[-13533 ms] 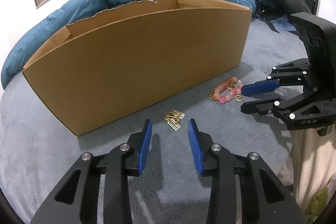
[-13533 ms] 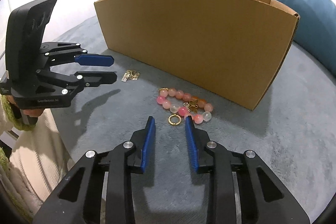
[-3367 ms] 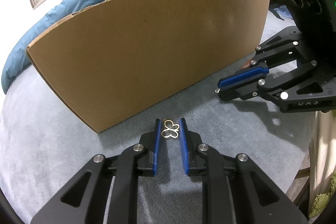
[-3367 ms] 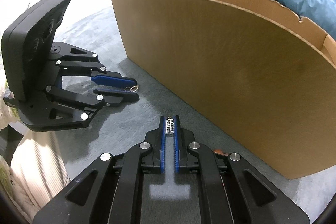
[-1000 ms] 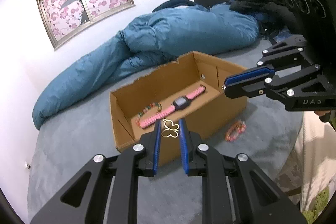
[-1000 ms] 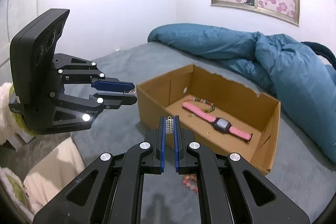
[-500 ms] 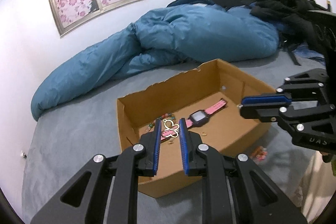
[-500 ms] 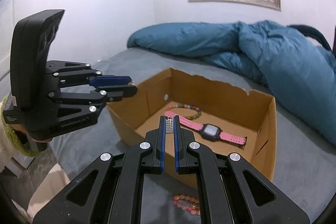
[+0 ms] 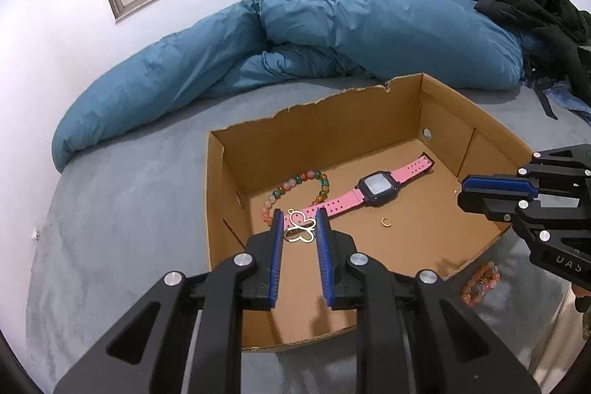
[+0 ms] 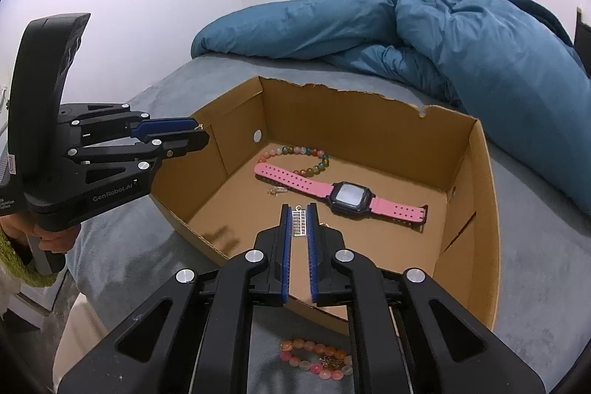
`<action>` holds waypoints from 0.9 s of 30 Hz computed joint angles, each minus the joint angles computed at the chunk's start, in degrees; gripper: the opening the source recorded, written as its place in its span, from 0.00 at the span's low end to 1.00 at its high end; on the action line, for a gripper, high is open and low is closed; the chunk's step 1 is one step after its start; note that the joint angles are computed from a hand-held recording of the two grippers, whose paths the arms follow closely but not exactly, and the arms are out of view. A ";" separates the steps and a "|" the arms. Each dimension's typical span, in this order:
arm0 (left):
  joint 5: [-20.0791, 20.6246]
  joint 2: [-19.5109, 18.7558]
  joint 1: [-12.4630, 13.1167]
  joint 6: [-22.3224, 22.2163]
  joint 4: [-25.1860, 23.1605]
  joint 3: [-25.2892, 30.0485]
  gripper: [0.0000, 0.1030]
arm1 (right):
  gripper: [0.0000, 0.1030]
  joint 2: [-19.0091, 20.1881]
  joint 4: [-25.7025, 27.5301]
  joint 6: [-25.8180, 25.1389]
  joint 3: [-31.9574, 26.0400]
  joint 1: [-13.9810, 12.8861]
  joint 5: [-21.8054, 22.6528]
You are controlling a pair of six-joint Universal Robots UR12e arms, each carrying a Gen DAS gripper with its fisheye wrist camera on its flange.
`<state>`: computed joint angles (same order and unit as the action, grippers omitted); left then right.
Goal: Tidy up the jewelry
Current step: 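Open both grippers to drop the charms into the box, then withdraw both grippers from the box toward the pink bead bracelet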
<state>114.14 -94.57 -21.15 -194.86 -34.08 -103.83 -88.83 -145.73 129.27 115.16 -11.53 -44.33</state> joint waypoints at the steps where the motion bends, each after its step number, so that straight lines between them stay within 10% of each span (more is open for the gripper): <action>1: -0.26 0.06 0.07 -0.14 -0.16 -0.05 0.17 | 0.08 0.08 -0.11 -0.10 -0.03 0.04 -0.03; 9: 0.42 0.41 -0.04 -0.36 -0.20 -0.36 0.28 | 0.27 -0.37 -1.06 0.08 0.51 -0.23 0.62; 27: 3.63 1.99 -1.70 -0.02 2.51 -1.83 0.43 | 0.33 -2.22 -1.77 -1.54 1.97 -2.69 6.58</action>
